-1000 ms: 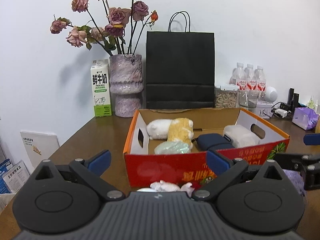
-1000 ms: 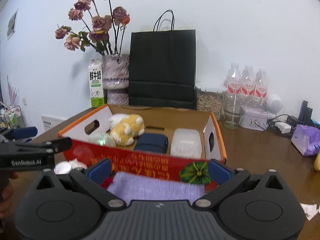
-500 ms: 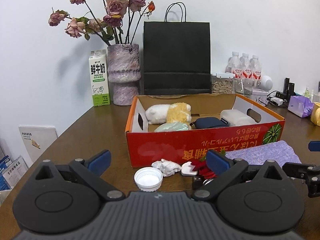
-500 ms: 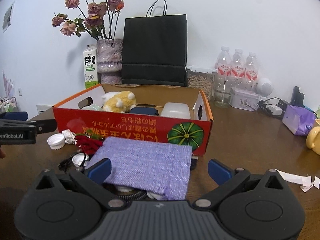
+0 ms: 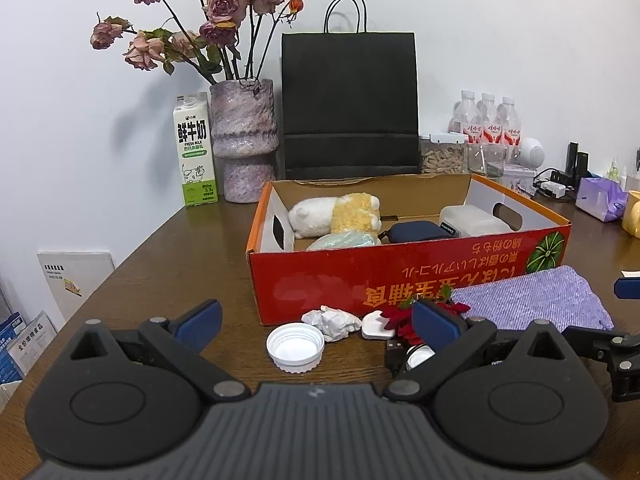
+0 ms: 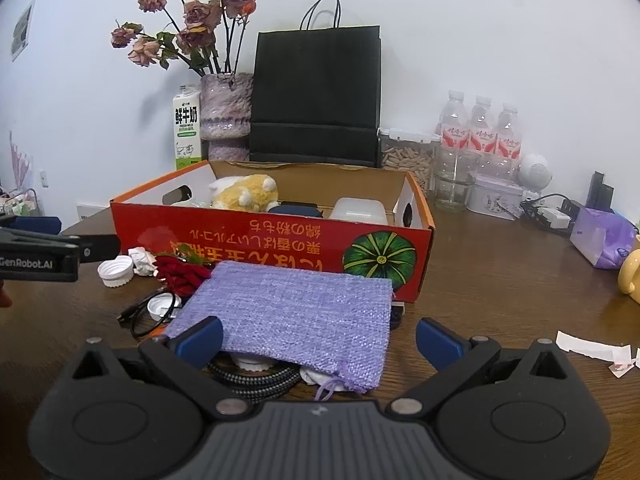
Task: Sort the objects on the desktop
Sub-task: 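Grasp the purple cloth drawstring bag with the right gripper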
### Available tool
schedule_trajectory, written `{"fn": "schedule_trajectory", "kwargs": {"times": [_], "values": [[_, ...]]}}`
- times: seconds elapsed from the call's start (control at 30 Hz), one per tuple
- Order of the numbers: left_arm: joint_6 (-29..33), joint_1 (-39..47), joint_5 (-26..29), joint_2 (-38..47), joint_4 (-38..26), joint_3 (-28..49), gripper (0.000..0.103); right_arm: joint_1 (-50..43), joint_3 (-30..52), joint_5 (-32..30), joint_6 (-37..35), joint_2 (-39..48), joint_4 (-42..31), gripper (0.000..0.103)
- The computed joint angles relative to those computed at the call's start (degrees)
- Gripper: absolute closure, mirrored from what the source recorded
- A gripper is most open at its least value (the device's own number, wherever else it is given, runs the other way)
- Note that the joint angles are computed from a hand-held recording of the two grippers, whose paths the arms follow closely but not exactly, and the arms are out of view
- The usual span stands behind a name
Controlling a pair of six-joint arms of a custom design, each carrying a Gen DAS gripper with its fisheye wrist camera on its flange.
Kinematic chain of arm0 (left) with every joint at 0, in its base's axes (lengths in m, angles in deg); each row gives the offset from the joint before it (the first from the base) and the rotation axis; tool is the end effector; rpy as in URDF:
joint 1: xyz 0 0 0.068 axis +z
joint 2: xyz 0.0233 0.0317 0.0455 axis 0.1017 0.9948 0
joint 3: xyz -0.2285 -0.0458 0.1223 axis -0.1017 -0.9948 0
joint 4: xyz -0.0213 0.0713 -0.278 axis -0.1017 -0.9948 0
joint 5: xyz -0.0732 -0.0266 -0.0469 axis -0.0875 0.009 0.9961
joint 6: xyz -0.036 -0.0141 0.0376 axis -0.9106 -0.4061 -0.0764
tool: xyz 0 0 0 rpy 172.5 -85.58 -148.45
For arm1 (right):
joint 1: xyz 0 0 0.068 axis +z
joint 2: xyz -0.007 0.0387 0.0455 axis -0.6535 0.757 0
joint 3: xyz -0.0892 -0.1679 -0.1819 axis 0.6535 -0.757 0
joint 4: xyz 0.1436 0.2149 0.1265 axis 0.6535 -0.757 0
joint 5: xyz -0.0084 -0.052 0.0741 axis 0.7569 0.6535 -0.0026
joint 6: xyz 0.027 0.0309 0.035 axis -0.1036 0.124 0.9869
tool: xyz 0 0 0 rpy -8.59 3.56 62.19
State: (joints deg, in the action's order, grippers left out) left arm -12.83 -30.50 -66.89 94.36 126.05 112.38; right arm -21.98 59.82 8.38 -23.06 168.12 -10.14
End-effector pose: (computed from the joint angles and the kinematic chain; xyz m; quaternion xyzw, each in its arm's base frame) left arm 0.2590 -0.1638 0.0006 -0.0084 0.8394 0.0426 0.5418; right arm 0.2781 0.0954 -0.0007 -0.1551 0.8457 0.0840 0.5037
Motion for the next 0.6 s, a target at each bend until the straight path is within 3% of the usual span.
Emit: {"fn": "schedule_trajectory", "kwargs": {"times": [0.3,0.6], "values": [[-0.76,0.44,0.19,0.22,-1.87,0.68,0.000,0.55,1.48,0.44,0.13,0.14,-2.03,0.000],[-2.29,1.27,0.39,-0.11,-4.02,1.07,0.000,2.27,8.95,0.21,-0.16,-0.53,-12.41,0.000]]}}
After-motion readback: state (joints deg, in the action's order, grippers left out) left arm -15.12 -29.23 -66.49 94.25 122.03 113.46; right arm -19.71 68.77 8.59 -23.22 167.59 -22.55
